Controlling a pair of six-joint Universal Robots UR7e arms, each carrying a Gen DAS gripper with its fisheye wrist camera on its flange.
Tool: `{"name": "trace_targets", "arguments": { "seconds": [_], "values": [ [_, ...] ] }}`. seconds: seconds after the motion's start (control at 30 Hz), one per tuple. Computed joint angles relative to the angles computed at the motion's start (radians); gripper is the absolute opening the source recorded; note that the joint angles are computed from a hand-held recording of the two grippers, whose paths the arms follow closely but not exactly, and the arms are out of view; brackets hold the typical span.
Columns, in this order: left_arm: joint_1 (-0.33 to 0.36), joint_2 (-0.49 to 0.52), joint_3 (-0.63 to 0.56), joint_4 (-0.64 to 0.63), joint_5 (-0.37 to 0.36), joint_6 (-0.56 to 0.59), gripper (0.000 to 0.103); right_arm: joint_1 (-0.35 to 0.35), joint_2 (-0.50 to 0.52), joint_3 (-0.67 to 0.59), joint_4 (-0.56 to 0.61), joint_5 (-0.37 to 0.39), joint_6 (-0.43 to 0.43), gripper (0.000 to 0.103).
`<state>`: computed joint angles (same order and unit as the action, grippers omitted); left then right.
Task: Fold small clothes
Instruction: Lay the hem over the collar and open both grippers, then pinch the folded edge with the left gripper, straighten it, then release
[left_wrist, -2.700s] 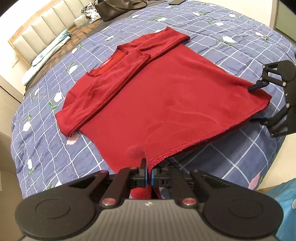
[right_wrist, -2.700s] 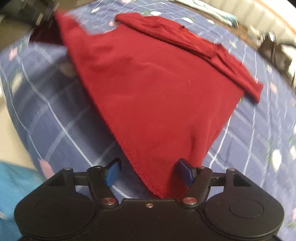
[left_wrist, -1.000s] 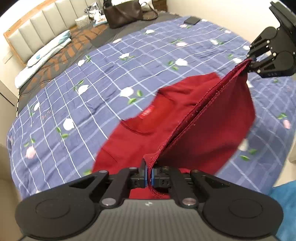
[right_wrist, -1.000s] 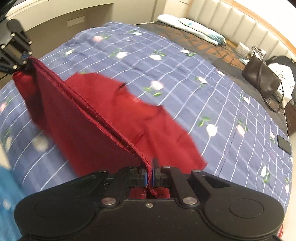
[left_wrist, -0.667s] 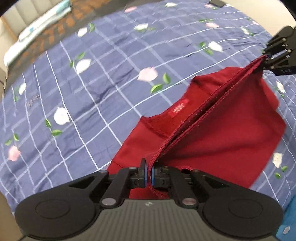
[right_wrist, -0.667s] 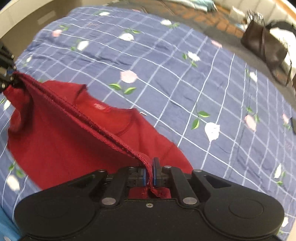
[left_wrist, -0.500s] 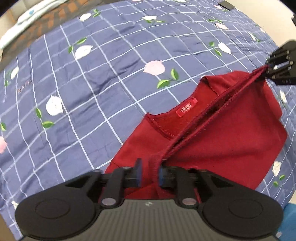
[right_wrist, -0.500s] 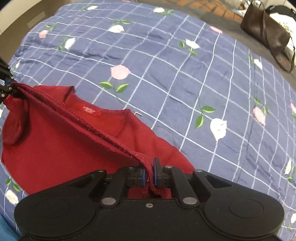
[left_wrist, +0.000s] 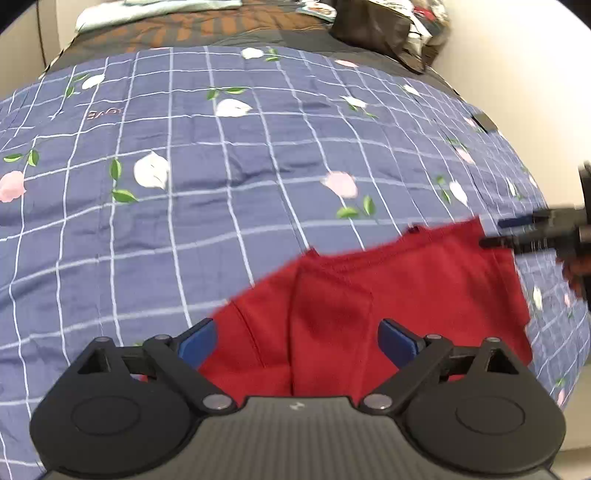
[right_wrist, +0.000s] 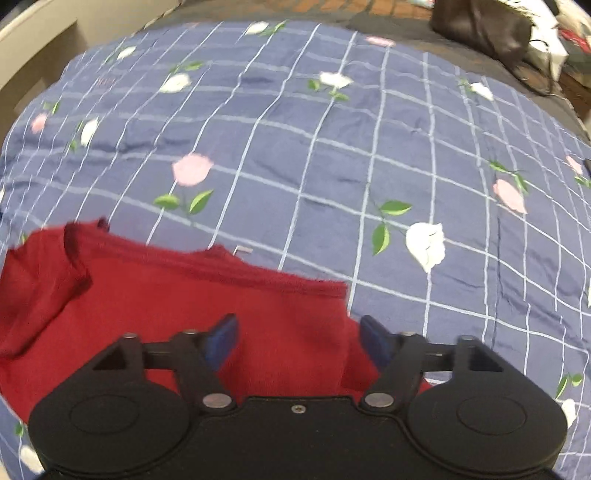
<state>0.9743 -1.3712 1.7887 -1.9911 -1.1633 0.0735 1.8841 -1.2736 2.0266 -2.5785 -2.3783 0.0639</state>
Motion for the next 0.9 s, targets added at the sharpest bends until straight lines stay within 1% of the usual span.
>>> {"name": "trace_targets", "arguments": {
  "seconds": [0.03, 0.1, 0.17, 0.2, 0.27, 0.3, 0.37, 0.4, 0.43, 0.5, 0.53, 0.63, 0.73, 0.87, 0.9],
  "values": [
    [-0.012, -0.020, 0.039, -0.017, 0.013, 0.000, 0.097, 0.003, 0.001, 0.008, -0.022, -0.009, 0.008, 0.085],
    [-0.035, -0.047, 0.105, -0.031, 0.021, 0.000, 0.097, 0.012, 0.000, 0.029, -0.069, -0.028, 0.036, 0.090],
    [-0.062, -0.067, 0.166, -0.044, 0.045, 0.007, 0.097, 0.026, -0.002, 0.063, -0.128, -0.046, 0.061, 0.093],
    [-0.082, -0.072, 0.202, -0.061, 0.078, 0.011, 0.097, 0.034, -0.003, 0.079, -0.142, -0.056, 0.080, 0.095],
    [-0.115, -0.078, 0.255, -0.079, 0.137, 0.011, 0.091, 0.055, -0.009, 0.117, -0.165, -0.078, 0.124, 0.097],
    [-0.130, -0.073, 0.274, -0.087, 0.174, 0.008, 0.085, 0.066, -0.013, 0.138, -0.174, -0.087, 0.149, 0.098],
    [-0.149, -0.067, 0.301, -0.101, 0.236, -0.006, 0.067, 0.088, -0.025, 0.177, -0.167, -0.100, 0.211, 0.098],
    [-0.149, -0.065, 0.306, -0.114, 0.251, -0.012, 0.044, 0.097, -0.033, 0.194, -0.157, -0.102, 0.239, 0.098],
    [-0.143, -0.064, 0.301, -0.117, 0.248, -0.026, 0.024, 0.108, -0.042, 0.213, -0.146, -0.105, 0.267, 0.098],
    [-0.130, -0.076, 0.292, -0.140, 0.231, -0.068, 0.014, 0.126, -0.059, 0.242, -0.118, -0.104, 0.324, 0.098],
    [-0.128, -0.088, 0.294, -0.161, 0.232, -0.076, 0.006, 0.133, -0.069, 0.255, -0.100, -0.098, 0.352, 0.098],
    [-0.120, -0.118, 0.301, -0.203, 0.266, -0.106, 0.005, 0.154, -0.093, 0.284, -0.060, -0.094, 0.427, 0.098],
    [-0.085, -0.132, 0.279, -0.202, 0.272, -0.190, 0.005, 0.172, -0.108, 0.302, -0.033, -0.093, 0.484, 0.098],
    [-0.019, -0.131, 0.237, -0.166, 0.217, -0.318, 0.007, 0.184, -0.117, 0.311, -0.003, -0.093, 0.534, 0.098],
    [-0.008, -0.129, 0.231, -0.155, 0.212, -0.346, 0.010, 0.185, -0.117, 0.310, 0.011, -0.093, 0.543, 0.098]
  ]
}}
